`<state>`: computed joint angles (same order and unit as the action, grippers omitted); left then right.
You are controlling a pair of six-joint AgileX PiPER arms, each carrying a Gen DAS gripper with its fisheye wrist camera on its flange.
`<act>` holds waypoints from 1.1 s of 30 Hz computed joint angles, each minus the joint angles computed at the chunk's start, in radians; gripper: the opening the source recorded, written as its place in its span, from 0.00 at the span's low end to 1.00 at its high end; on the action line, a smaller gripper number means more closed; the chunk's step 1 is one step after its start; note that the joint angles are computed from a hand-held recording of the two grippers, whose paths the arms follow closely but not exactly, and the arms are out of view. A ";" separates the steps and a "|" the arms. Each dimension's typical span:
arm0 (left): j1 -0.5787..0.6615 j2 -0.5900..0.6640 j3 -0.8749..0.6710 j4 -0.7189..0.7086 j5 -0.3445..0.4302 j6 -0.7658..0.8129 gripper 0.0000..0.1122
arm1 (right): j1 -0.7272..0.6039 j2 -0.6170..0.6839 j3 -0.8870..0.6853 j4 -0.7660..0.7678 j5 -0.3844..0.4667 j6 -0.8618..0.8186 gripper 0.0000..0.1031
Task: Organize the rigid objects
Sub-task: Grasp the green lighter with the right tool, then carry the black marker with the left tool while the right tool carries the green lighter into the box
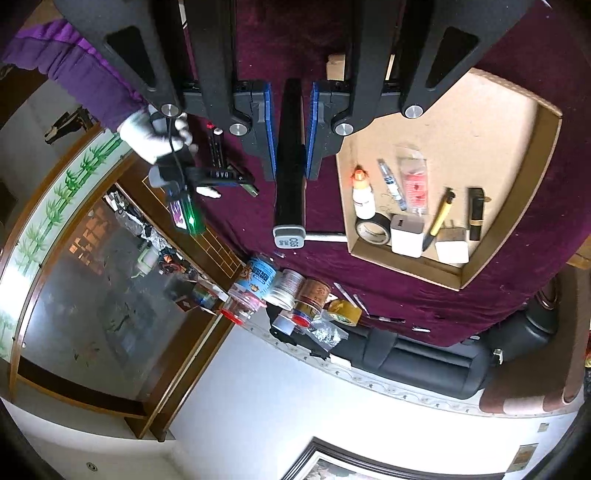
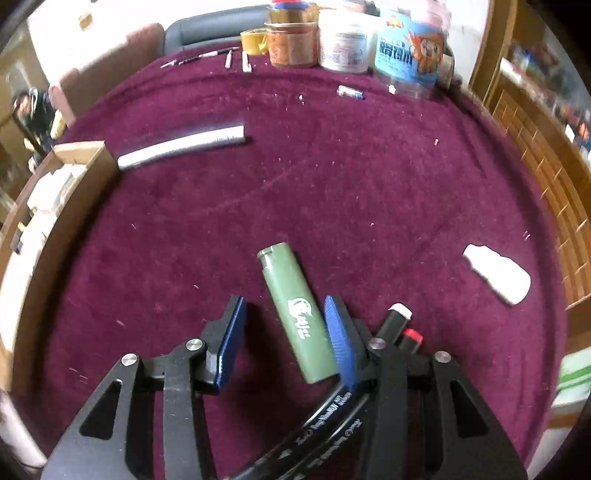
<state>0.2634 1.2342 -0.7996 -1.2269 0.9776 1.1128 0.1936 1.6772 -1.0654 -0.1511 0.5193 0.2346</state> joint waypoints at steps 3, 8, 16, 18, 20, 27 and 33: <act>0.057 -0.001 -0.001 0.006 0.037 0.012 0.10 | 0.011 -0.024 0.042 -0.060 -0.038 0.089 0.17; 0.155 0.038 -0.041 0.051 0.070 0.009 0.10 | -0.049 -0.084 0.072 0.242 -0.064 -0.159 0.17; 0.210 0.137 -0.123 0.133 0.054 -0.022 0.10 | 0.011 -0.177 0.080 0.645 -0.043 -0.449 0.17; 0.198 0.161 -0.141 0.162 0.032 -0.043 0.10 | 0.056 -0.168 0.050 0.705 -0.020 -0.484 0.17; 0.181 0.194 -0.168 0.194 0.018 -0.073 0.10 | 0.109 -0.154 0.026 0.734 -0.013 -0.485 0.17; 0.109 0.316 -0.269 0.314 -0.036 -0.190 0.11 | 0.301 0.000 -0.143 0.788 0.031 -0.458 0.18; 0.074 0.415 -0.353 0.372 -0.048 -0.255 0.11 | 0.398 0.187 -0.328 0.735 0.074 -0.355 0.18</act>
